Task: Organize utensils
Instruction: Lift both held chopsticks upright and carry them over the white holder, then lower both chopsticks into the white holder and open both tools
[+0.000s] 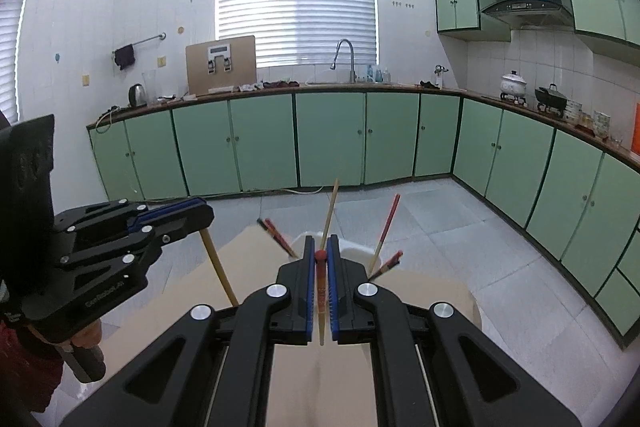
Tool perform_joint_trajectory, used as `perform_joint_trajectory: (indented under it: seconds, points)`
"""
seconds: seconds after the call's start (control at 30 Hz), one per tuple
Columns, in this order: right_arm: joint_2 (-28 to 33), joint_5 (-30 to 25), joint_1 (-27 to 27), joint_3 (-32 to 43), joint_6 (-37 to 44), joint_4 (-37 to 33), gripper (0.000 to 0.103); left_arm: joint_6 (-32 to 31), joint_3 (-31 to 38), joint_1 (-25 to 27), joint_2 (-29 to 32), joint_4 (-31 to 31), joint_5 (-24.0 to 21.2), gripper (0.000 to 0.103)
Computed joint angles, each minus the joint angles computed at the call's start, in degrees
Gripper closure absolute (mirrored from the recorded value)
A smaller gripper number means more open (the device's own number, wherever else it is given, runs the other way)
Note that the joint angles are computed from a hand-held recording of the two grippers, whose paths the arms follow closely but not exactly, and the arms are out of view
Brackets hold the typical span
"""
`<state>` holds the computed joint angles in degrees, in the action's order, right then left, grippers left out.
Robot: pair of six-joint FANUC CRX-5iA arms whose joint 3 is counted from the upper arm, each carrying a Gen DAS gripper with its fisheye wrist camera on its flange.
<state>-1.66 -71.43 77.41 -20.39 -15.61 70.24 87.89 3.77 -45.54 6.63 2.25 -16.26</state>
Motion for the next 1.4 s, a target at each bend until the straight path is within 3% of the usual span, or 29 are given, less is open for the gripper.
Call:
perform_joint_trajectory:
  seconds: [0.17,0.47,0.9,1.4]
  points:
    - [-0.5,1.1,-2.0,1.2,1.9,1.1,0.097,-1.4,3.4,0.4,1.8,1.8,1.0,0.097]
    - [-0.5,3.7,-6.4,3.9,5.7,1.8,0.097,0.2,13.8,0.4,6.3,-1.1,-0.3,0.097]
    - [2.0,8.6,-14.2,5.9,8.1,0.4,0.097,7.0,29.1,1.1,16.2,-9.5,-6.4,0.097]
    - [5.6,15.7,-20.4,4.3,5.9,-3.4,0.097,6.4,35.0,4.1,24.7,-6.7,-13.8,0.097]
